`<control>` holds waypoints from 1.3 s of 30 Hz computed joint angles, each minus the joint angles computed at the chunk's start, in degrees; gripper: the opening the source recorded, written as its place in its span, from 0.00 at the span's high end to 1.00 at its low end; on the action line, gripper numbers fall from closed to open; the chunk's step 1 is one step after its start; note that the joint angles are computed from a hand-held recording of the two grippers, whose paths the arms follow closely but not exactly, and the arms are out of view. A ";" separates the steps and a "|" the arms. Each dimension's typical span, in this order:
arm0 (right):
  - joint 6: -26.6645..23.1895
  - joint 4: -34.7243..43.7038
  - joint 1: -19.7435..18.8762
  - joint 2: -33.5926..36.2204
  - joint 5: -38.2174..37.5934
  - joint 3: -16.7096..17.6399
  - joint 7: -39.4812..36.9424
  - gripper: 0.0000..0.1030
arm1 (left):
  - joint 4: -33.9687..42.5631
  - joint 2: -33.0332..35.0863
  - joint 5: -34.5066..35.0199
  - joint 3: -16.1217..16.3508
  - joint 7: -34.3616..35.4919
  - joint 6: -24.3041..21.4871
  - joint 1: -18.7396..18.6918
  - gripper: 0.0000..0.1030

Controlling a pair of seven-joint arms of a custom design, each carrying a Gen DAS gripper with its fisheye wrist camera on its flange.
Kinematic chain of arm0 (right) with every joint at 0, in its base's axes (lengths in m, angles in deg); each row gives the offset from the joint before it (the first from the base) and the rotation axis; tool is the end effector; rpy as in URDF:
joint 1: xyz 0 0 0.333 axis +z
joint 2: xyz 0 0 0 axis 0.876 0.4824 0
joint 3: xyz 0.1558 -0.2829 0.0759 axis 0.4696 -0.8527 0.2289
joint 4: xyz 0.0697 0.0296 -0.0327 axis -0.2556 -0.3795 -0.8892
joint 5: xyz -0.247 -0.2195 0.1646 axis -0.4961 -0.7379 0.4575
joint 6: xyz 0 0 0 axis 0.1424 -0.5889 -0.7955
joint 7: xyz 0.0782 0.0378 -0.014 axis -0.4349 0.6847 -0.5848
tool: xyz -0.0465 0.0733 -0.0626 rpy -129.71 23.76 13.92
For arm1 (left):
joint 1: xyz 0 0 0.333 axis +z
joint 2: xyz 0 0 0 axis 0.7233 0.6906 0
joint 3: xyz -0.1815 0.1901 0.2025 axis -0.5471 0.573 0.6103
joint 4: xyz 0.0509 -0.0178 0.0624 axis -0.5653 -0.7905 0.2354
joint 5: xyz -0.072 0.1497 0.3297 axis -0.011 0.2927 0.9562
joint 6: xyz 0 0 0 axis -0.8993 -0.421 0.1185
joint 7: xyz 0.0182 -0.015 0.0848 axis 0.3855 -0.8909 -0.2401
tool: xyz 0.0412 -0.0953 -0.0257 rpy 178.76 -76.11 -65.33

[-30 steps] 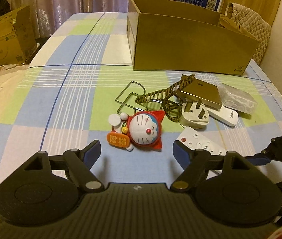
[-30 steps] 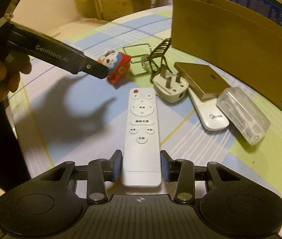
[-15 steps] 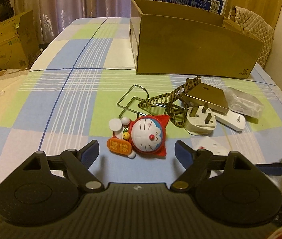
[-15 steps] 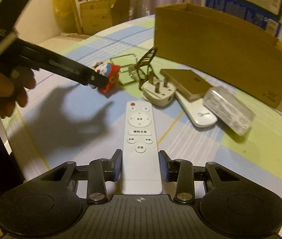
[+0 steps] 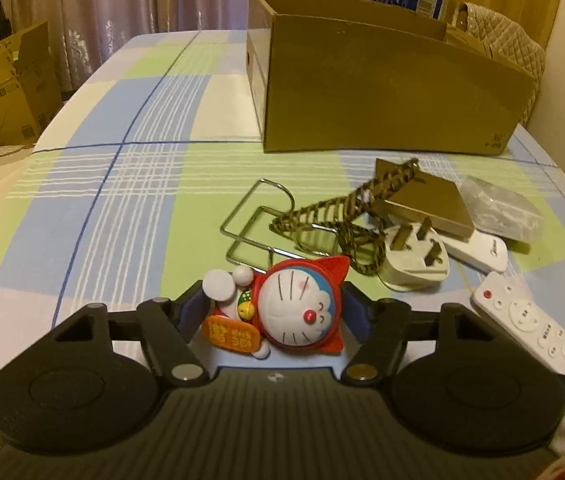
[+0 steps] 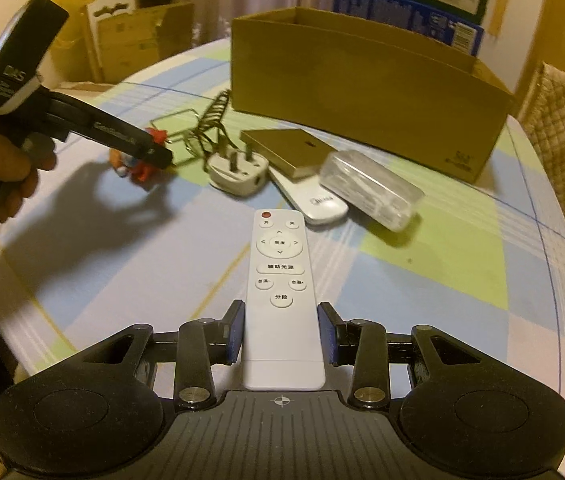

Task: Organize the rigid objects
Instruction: 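Grasp the white remote with the right tool while the left tool grasps the Doraemon figure, then carry the remote and Doraemon figure into the box and open both tools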

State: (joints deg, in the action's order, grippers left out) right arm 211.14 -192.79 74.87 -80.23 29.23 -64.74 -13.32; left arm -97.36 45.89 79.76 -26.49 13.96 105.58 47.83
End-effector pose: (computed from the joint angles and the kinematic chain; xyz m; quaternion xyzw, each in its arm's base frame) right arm 0.4990 0.1038 0.4344 -0.8904 0.2948 -0.1430 0.3161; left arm 0.4765 -0.1117 0.4383 -0.7484 0.5649 -0.2357 0.2554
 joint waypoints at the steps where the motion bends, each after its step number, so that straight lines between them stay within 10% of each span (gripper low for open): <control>1: 0.24 -0.09 0.04 0.12 0.39 0.02 -0.20 0.65 | -0.32 -0.28 -1.92 0.20 1.40 0.03 -0.51 0.36; 8: 1.16 -0.79 0.07 0.56 1.89 0.09 -0.84 0.66 | -2.97 -3.45 -13.31 -0.83 7.79 0.17 -3.38 0.36; 39: -1.11 -1.61 -0.30 -6.07 7.76 -2.27 1.06 0.66 | -0.87 -6.53 -16.35 -4.41 9.81 -1.50 -5.95 0.36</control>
